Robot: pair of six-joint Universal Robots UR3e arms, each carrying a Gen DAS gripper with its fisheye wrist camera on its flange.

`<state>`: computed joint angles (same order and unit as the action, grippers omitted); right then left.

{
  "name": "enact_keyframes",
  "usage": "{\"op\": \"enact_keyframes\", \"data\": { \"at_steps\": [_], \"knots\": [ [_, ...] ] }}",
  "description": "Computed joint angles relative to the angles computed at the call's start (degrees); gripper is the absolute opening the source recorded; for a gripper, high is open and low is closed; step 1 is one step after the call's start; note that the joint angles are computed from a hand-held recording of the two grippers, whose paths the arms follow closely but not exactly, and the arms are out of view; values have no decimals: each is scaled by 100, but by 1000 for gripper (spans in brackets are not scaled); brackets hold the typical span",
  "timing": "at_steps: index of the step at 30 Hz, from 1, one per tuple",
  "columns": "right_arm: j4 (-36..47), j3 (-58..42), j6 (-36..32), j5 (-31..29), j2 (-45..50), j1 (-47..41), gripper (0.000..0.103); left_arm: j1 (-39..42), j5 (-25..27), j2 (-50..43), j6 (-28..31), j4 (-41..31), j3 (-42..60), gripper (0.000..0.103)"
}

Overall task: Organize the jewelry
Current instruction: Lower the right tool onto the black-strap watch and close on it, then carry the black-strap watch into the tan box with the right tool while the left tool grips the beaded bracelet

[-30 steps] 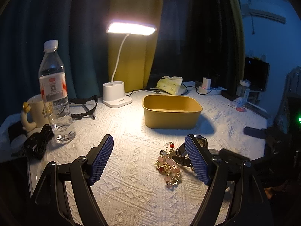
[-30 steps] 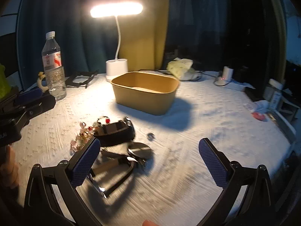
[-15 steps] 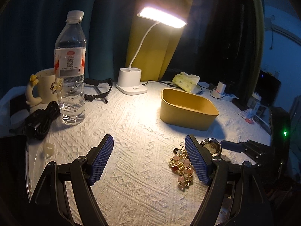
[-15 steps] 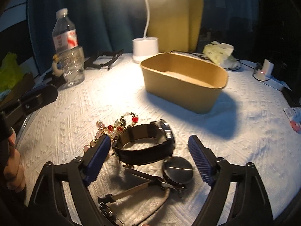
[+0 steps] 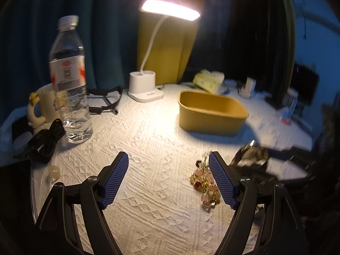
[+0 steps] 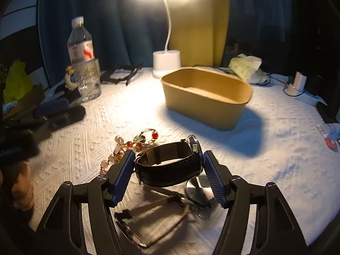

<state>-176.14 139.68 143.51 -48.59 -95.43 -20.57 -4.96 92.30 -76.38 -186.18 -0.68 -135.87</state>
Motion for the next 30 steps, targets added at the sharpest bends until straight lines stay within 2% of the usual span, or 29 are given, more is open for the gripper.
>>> {"op": "enact_keyframes", "data": {
  "at_steps": [2, 3, 5, 8, 10, 16, 18, 19, 22, 30],
  "knots": [
    [145, 146, -109, 222, -258, -289, 66, -183, 69, -195, 74, -253, 247, 71],
    [224, 212, -161, 329, -376, -435, 66, -215, -23, -267, 95, -404, 352, 69],
    [469, 311, -304, 555, -604, -745, 66, -228, -179, -376, 135, -596, 482, 58],
    [802, 411, -510, 824, -810, -1134, 66, -392, -95, -619, 129, -872, 742, 49],
    [1012, 466, -656, 968, -886, -1357, 66, -420, -149, -736, 124, -1049, 876, 44],
    [1733, 569, -1217, 1348, -1072, -1908, 66, -781, 182, -1199, 114, -1545, 1410, 43],
    [1951, 600, -1383, 1462, -1140, -2062, 66, -851, 259, -1366, 115, -1722, 1615, 35],
    [2081, 599, -1474, 1528, -1168, -2142, 66, -883, 308, -1426, 112, -1820, 1695, 25],
    [2405, 601, -1704, 1692, -1257, -2330, 66, -918, 332, -1429, 127, -1816, 1716, 8],
    [2616, 617, -1922, 1908, -1353, -2544, 66, -1031, 456, -1191, 152, -1449, 1630, 8]
  ]
}}
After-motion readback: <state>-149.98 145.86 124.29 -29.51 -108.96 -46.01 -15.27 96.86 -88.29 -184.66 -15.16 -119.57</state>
